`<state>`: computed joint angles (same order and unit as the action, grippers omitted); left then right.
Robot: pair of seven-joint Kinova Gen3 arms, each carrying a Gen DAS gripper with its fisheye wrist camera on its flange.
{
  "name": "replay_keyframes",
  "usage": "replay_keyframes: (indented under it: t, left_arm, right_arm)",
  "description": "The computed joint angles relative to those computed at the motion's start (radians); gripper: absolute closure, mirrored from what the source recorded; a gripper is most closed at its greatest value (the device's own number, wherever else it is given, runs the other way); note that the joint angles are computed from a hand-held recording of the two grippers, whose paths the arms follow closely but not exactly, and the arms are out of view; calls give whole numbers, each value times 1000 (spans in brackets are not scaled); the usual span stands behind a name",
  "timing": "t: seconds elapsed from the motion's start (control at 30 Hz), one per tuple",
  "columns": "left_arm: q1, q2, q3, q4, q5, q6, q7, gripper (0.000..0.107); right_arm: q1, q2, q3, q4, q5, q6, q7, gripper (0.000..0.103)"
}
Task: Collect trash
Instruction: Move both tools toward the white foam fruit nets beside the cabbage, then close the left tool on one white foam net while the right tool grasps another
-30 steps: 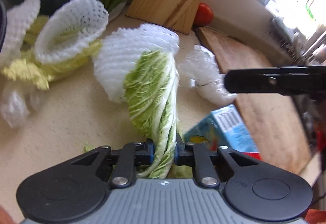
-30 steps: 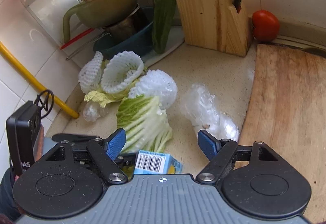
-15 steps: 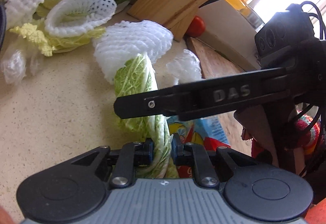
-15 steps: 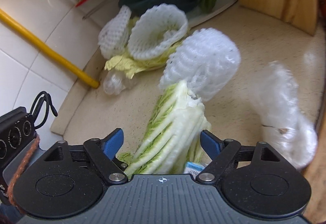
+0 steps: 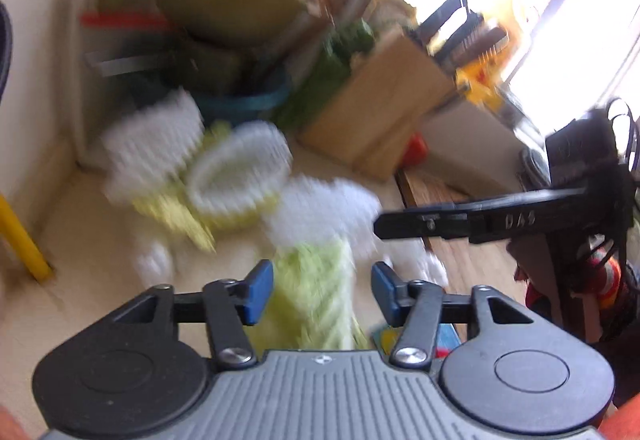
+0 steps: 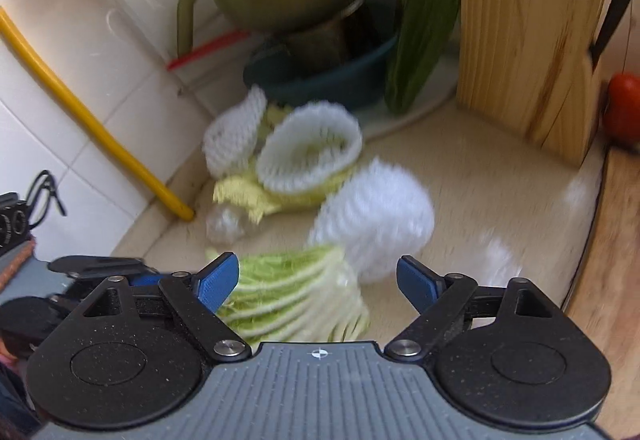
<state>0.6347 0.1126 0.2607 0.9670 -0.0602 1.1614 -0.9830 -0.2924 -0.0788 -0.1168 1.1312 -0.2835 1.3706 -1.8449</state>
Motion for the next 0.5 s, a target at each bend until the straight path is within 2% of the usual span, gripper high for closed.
replay_keyframes:
  t: [0.03,0.13,0.2,0.27,0.33,0.43,0.5]
  left_arm:
    - [21,-4,-24,-5,-41,-15,15,56]
    - [145,24,-160,-55,-163,-21,45,53]
    - [232,69,-253,-115,-244,12,15,44]
    - [304,121,-327,-171,-325,52,3,41]
    - [321,158,-327,-186,-388,66,0,41]
    - [256,200,-218,-203,-421,87,-47,41]
    - [251,224,-177,-206,-500,106,-37,41]
  right_arm:
    - [-1,5,-5,-6,22,-18,-3,13]
    - [-5,44,-9,-35,53,-68,2,12]
    - [-21,88,-22,-68,93,-99,8,12]
    - [-44,128,-32,-101,134,-114,17,11]
    - [-71,163,-40,-123,174,-131,41,11]
    - [-118,207,-37,-153,247,-118,60,11]
    - [-109,217,-34,-145,224,-126,79,11]
